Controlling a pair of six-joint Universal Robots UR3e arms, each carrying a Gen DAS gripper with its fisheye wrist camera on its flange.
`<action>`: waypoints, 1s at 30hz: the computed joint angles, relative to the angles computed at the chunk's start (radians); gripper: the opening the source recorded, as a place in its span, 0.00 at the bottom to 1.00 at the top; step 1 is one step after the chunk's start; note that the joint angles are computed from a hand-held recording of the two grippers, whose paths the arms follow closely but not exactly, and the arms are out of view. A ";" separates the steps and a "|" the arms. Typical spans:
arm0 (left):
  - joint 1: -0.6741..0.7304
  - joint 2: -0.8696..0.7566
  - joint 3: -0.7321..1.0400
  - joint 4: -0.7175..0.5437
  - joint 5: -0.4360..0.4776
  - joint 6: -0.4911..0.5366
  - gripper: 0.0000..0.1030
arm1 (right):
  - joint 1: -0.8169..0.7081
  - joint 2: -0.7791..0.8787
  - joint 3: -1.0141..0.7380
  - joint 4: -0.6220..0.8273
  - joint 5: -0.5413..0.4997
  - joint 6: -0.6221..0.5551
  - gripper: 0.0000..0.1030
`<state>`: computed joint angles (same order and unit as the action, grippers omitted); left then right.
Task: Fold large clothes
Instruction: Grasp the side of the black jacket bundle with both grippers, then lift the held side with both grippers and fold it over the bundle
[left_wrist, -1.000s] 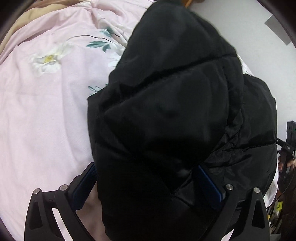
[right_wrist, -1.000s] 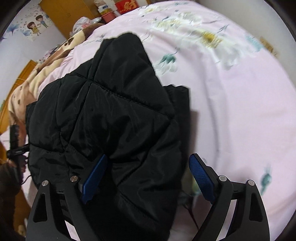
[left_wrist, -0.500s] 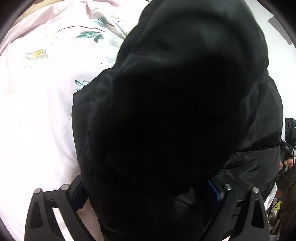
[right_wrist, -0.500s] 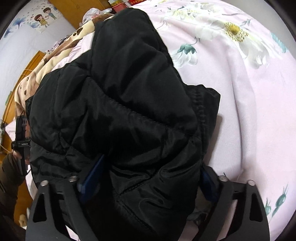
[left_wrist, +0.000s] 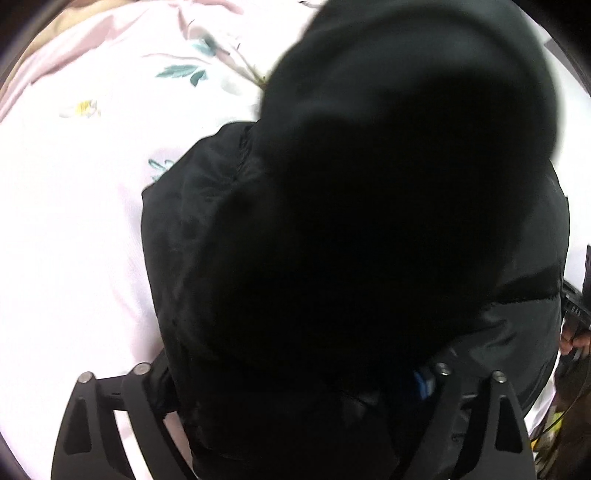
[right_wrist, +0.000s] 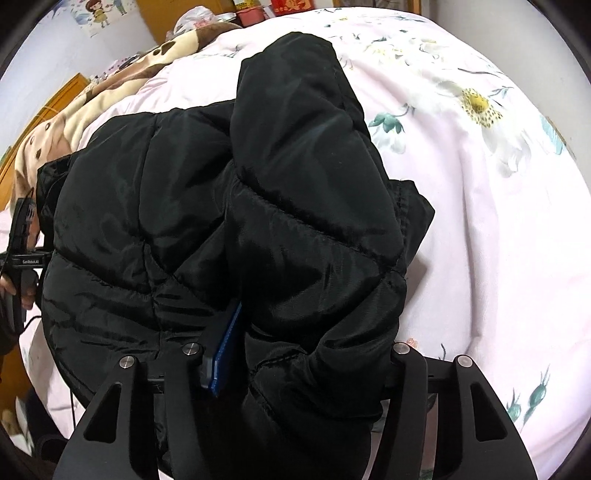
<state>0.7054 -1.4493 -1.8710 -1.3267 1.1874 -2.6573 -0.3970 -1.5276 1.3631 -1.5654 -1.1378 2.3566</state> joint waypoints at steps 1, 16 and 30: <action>-0.006 0.000 -0.002 0.005 0.002 -0.015 0.93 | -0.001 0.000 0.003 -0.007 -0.003 0.000 0.55; 0.007 0.154 -0.043 -0.055 -0.060 -0.099 0.49 | 0.042 -0.066 0.071 -0.117 -0.027 0.103 0.42; 0.116 0.265 0.085 -0.275 -0.175 -0.065 0.34 | -0.070 -0.259 0.062 0.017 0.114 0.021 0.25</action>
<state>0.8211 -1.1846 -1.7864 -1.6020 1.0123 -2.7219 -0.4670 -1.7864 1.4247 -1.5482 -1.0237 2.3779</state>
